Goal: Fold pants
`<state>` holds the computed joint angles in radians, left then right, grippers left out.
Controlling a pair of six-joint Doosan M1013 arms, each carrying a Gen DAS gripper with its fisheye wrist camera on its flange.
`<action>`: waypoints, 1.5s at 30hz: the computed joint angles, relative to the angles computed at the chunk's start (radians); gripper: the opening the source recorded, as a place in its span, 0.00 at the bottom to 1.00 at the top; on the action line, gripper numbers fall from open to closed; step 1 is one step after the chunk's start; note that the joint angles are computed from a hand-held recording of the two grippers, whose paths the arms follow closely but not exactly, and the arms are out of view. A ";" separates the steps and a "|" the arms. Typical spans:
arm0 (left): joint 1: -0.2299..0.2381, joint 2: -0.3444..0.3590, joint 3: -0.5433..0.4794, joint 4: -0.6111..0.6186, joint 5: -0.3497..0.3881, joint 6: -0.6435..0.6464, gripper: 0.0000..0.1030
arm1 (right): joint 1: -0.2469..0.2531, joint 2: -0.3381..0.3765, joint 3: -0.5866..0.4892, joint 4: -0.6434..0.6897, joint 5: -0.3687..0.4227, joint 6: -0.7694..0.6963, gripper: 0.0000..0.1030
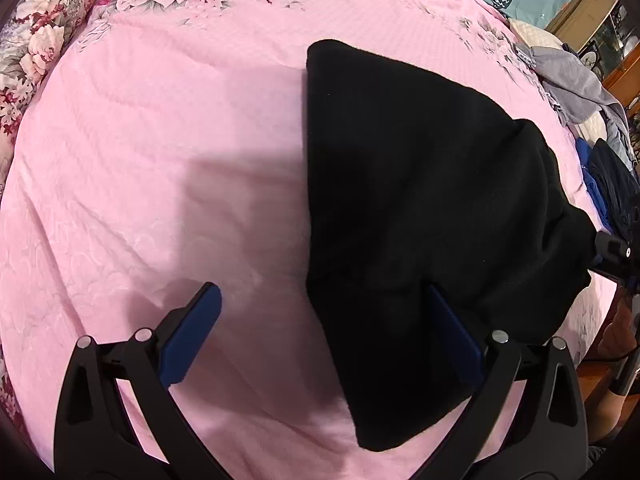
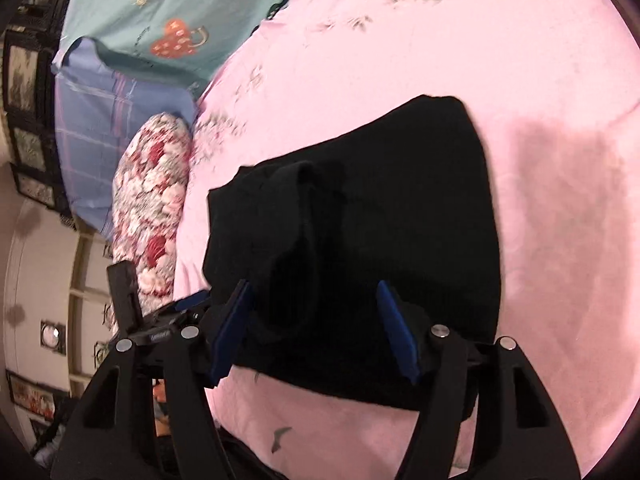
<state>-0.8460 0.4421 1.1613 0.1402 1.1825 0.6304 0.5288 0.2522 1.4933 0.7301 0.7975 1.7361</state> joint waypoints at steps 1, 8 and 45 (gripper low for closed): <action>0.002 -0.001 0.001 -0.002 0.002 -0.004 0.98 | 0.001 0.012 -0.010 0.027 0.021 -0.023 0.63; 0.000 -0.010 0.014 0.009 0.007 -0.023 0.98 | 0.014 0.083 -0.082 0.108 0.137 -0.120 0.62; 0.034 0.069 -0.156 0.014 0.001 -0.034 0.98 | -0.013 -0.063 -0.012 -0.471 -0.156 0.155 0.32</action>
<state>-0.8117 0.5107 1.0057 0.1547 1.1837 0.5960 0.5158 0.1895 1.4810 0.2596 0.6416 1.8911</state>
